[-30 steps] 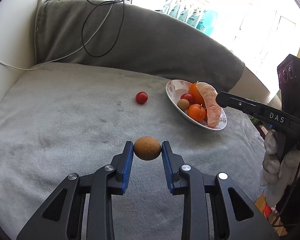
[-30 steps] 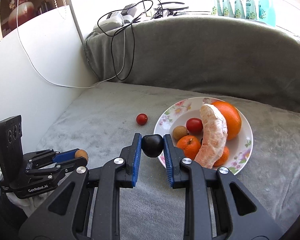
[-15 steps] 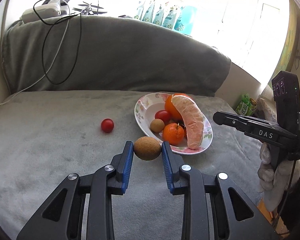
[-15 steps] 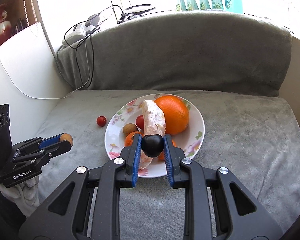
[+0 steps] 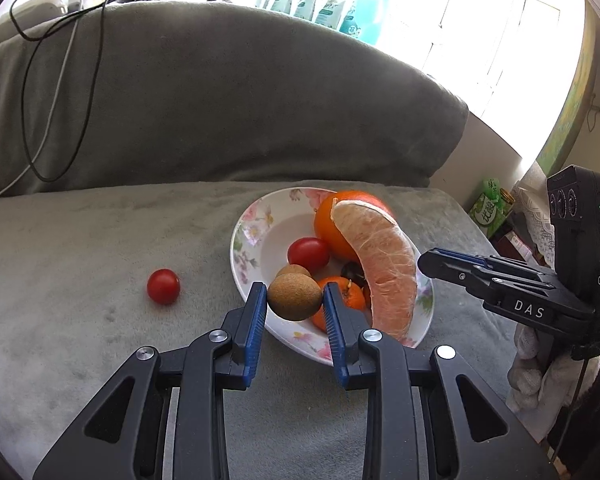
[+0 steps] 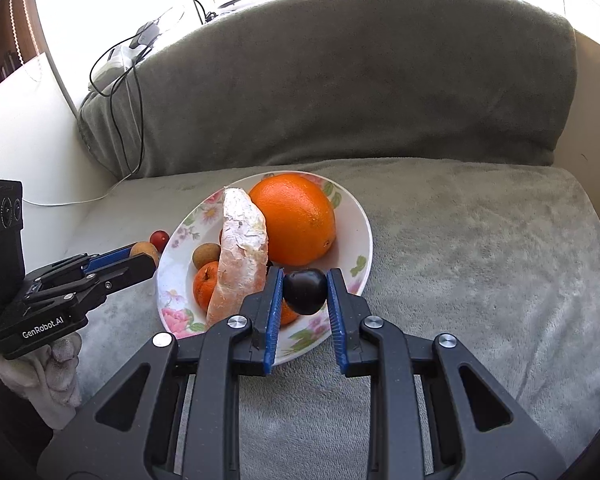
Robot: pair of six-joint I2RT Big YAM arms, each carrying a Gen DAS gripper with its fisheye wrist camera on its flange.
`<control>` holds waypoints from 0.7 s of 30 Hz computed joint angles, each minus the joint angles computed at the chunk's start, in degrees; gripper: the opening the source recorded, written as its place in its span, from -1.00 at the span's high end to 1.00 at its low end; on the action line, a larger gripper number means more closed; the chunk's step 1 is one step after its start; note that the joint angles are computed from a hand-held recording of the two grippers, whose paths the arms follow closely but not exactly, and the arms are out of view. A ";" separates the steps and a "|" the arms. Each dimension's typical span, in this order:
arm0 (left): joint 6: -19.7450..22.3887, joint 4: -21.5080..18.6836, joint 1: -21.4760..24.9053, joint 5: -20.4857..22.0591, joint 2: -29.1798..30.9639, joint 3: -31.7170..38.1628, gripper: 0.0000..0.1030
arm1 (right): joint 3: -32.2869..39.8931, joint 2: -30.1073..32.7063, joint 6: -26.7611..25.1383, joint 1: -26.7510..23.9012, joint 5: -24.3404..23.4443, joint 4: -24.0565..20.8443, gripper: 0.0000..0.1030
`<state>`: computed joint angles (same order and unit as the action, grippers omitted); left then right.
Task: Organize fruits
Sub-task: 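Carry both fruits over the plate and open both tools to drop them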
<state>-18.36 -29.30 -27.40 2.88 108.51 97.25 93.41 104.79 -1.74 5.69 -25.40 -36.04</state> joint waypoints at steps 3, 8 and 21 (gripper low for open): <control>0.57 -0.94 -0.37 -0.44 0.83 1.14 0.47 | 0.85 0.71 -0.13 0.03 -0.08 -0.51 0.55; 1.44 -1.37 -0.91 -1.26 1.30 1.93 0.47 | 1.82 1.53 0.21 -0.06 -0.67 -1.07 0.55; 1.80 -1.24 -1.06 -2.12 1.02 1.86 0.27 | 1.39 1.01 0.10 -0.13 -0.71 -0.57 0.15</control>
